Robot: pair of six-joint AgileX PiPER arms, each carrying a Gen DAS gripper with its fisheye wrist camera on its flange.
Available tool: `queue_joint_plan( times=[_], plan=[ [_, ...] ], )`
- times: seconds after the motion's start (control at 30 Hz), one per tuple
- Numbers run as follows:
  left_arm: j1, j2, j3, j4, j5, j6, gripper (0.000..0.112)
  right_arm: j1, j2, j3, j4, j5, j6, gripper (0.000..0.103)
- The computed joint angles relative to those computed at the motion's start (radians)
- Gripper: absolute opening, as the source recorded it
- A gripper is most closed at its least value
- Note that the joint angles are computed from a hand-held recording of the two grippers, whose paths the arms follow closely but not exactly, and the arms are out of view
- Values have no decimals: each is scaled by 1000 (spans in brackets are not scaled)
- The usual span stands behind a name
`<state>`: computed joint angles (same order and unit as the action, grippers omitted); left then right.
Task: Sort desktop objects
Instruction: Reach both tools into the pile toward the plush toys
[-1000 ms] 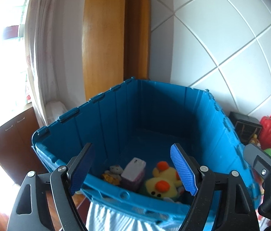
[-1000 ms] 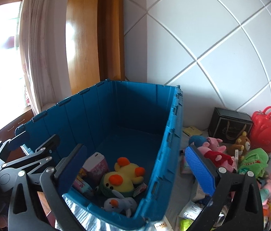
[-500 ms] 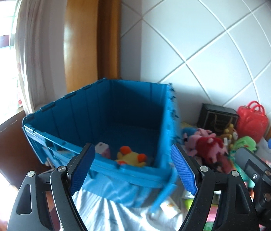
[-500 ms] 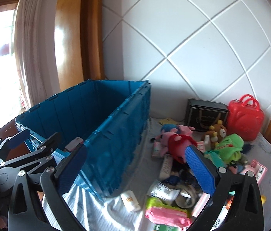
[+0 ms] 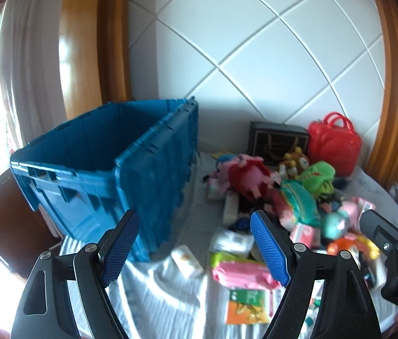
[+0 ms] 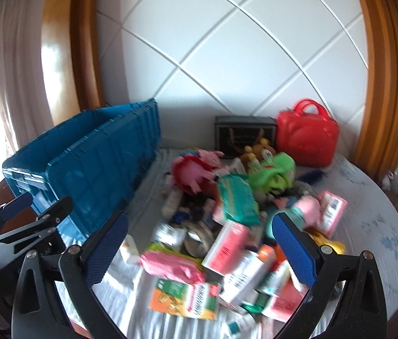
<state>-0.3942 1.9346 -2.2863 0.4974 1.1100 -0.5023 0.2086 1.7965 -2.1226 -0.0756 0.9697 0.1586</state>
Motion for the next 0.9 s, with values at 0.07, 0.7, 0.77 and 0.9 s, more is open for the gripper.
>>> queue_joint_plan(
  times=[0.07,0.7,0.77,0.9],
  plan=[
    [-39,-6,48,16,-3,-33,81,-51,-48,108,23,-30,-7,103],
    [-119,112,236,-96,-61,-11,81,-264,-136,592,25,-131,48,103],
    [-113,137,198,-114,-55,23,81,-264,-128,590,11,-131,72,103],
    [-93,198,77,-169,-30,102,81,-253,-99,533,-33,-101,126,103]
  ],
)
